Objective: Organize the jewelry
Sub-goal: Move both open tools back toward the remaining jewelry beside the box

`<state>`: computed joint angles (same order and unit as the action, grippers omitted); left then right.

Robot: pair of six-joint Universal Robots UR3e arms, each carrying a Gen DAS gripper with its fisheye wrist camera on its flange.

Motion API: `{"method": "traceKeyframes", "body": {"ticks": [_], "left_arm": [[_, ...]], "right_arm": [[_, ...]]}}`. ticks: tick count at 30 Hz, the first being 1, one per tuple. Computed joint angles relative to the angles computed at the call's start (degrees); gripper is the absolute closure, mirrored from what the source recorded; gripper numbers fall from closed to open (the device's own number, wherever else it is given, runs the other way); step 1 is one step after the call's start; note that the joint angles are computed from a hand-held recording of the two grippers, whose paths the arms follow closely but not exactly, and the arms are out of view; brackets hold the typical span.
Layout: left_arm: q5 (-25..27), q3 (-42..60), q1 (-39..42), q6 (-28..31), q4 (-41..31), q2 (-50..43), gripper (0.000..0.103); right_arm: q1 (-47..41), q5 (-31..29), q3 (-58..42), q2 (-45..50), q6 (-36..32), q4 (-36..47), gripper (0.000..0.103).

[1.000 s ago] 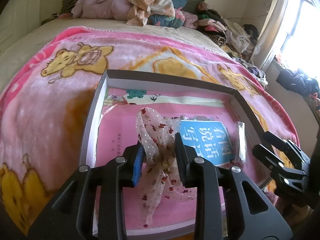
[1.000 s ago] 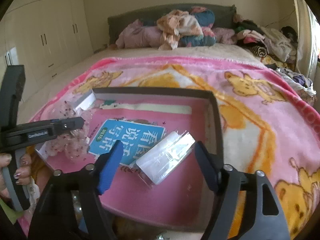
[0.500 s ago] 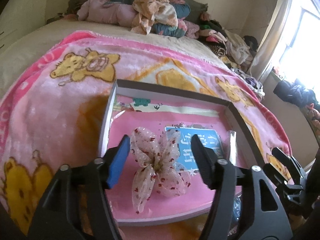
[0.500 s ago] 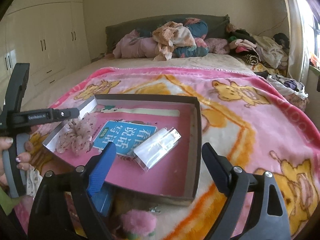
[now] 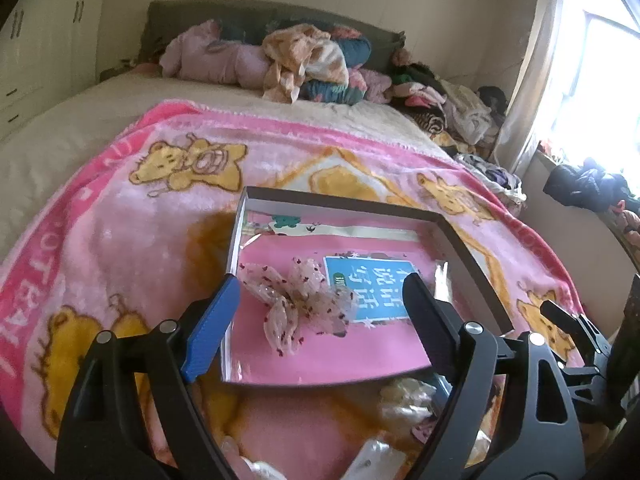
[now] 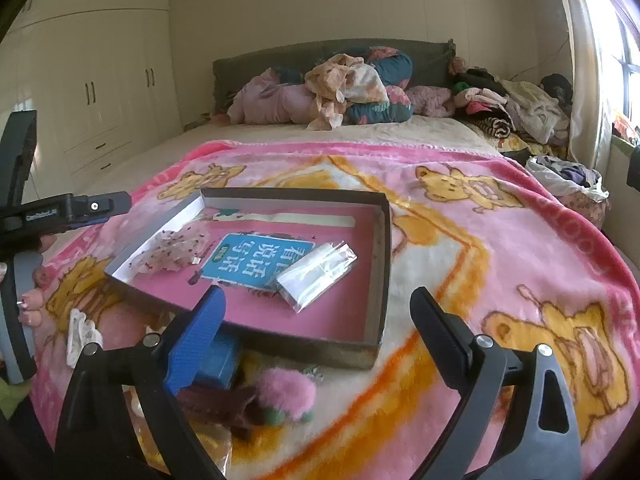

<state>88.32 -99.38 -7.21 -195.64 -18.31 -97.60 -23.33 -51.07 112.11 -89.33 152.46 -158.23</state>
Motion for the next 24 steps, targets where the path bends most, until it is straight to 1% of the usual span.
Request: {"method": "traceKeyframes", "body": {"ticks": [1, 4, 6, 10, 16, 24], "left_arm": [[0.5, -1.2, -0.4, -0.1, 0.8, 1.0, 0.016], [1.9, -3.8, -1.9, 0.2, 2.9, 3.0, 0.015], [3.0, -4.9, -2.9, 0.7, 3.8, 4.0, 0.012], [5.1, -7.9, -5.3, 1.9, 6.4, 5.9, 0.012], [7.9, -10.5, -8.4, 3.8, 8.0, 7.0, 0.012], [9.2, -14.3, -10.5, 4.4, 9.2, 8.1, 0.012]], "right_arm": [[-0.3, 0.2, 0.9, -0.8, -0.1, -0.2, 0.012], [-1.4, 1.3, 3.4, -3.3, -1.0, -0.3, 0.012], [-2.0, 1.8, 4.7, -4.8, -1.3, -0.1, 0.012], [-3.4, 3.3, 7.1, -8.1, -2.9, 1.1, 0.012], [-4.9, 4.7, 9.5, -11.9, -4.9, 3.5, 0.012], [-6.4, 5.7, 12.3, -16.1, -7.7, 7.4, 0.012]]}}
